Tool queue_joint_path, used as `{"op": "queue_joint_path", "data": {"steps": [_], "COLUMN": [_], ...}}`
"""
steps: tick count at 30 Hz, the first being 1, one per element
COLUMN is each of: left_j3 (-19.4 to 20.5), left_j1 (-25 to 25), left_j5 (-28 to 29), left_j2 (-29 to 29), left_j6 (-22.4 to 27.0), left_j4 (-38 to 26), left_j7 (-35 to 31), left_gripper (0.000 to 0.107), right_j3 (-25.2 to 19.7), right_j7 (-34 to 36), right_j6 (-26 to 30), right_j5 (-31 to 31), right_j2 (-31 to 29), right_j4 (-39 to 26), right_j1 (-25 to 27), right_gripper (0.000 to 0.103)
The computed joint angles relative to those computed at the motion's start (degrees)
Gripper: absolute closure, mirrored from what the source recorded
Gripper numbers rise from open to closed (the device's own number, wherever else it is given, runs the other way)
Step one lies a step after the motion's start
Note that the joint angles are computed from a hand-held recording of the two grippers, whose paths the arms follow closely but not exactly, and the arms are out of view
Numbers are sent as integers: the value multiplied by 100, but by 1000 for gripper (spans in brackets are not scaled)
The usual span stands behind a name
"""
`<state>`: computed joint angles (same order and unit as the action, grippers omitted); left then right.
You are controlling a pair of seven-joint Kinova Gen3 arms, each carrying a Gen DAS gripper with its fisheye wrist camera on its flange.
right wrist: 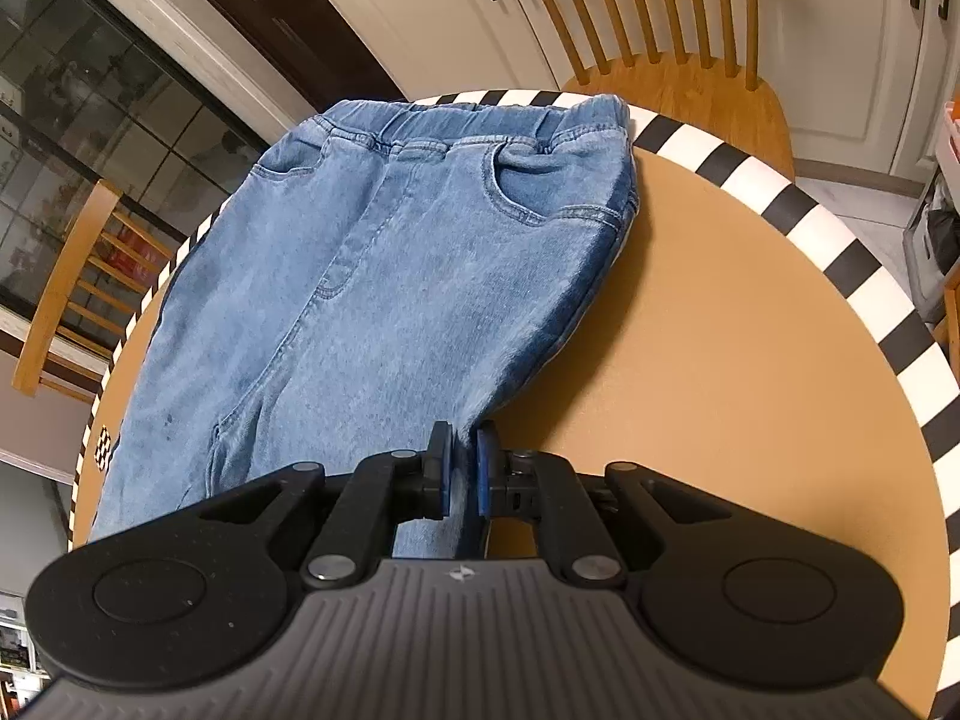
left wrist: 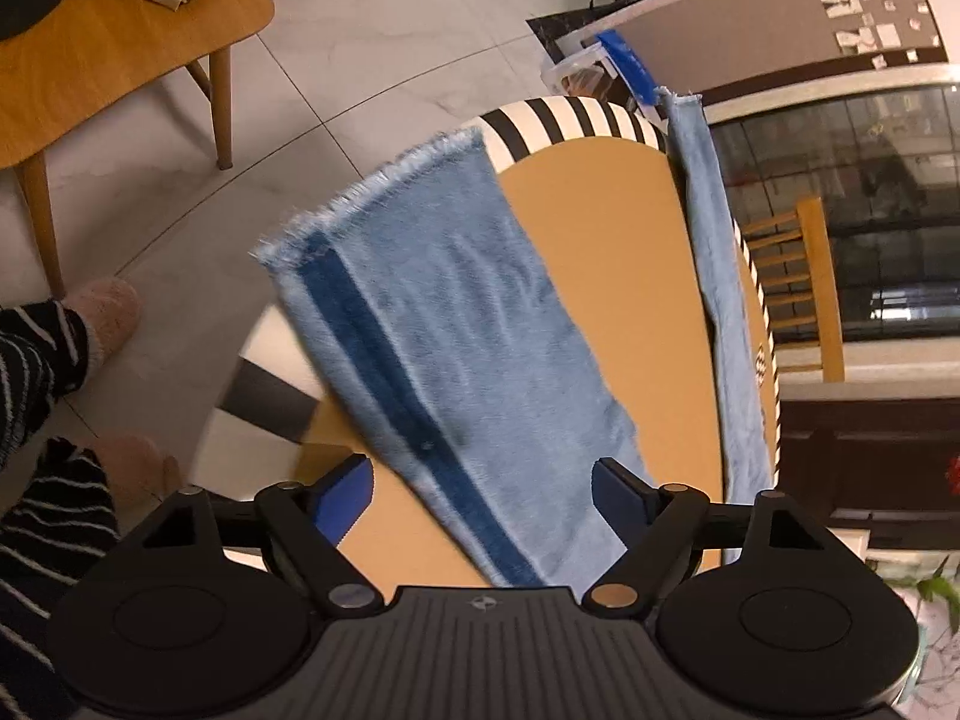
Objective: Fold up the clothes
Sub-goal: 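Grasp both leg hems with the left gripper while the right gripper holds the waistband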
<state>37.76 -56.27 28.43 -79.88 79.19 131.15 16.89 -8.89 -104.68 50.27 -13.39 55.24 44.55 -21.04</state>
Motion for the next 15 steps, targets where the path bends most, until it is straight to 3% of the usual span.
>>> {"op": "queue_joint_path", "data": {"steps": [5, 7, 9, 15], "left_j3": [79, 48, -48, -300], "left_j1": [-228, -201, -85, 182], "left_j5": [109, 156, 222, 264], "left_j2": [4, 30, 63, -42], "left_j6": [-260, -398, -484, -705], "left_j4": [139, 284, 493, 851], "left_j7": [-18, -68, -81, -7], "left_gripper": [24, 42, 98, 102], "right_j3": [36, 23, 15, -32], "right_j7": [-1, 18, 30, 106], "right_j6": [122, 152, 148, -12], "right_j5": [51, 36, 21, -35], "right_j2": [-8, 0, 1, -38], "right_j4": [-86, -110, -100, 66], "right_j1": [-35, -10, 5, 58], "right_gripper": [92, 92, 92, 93]}}
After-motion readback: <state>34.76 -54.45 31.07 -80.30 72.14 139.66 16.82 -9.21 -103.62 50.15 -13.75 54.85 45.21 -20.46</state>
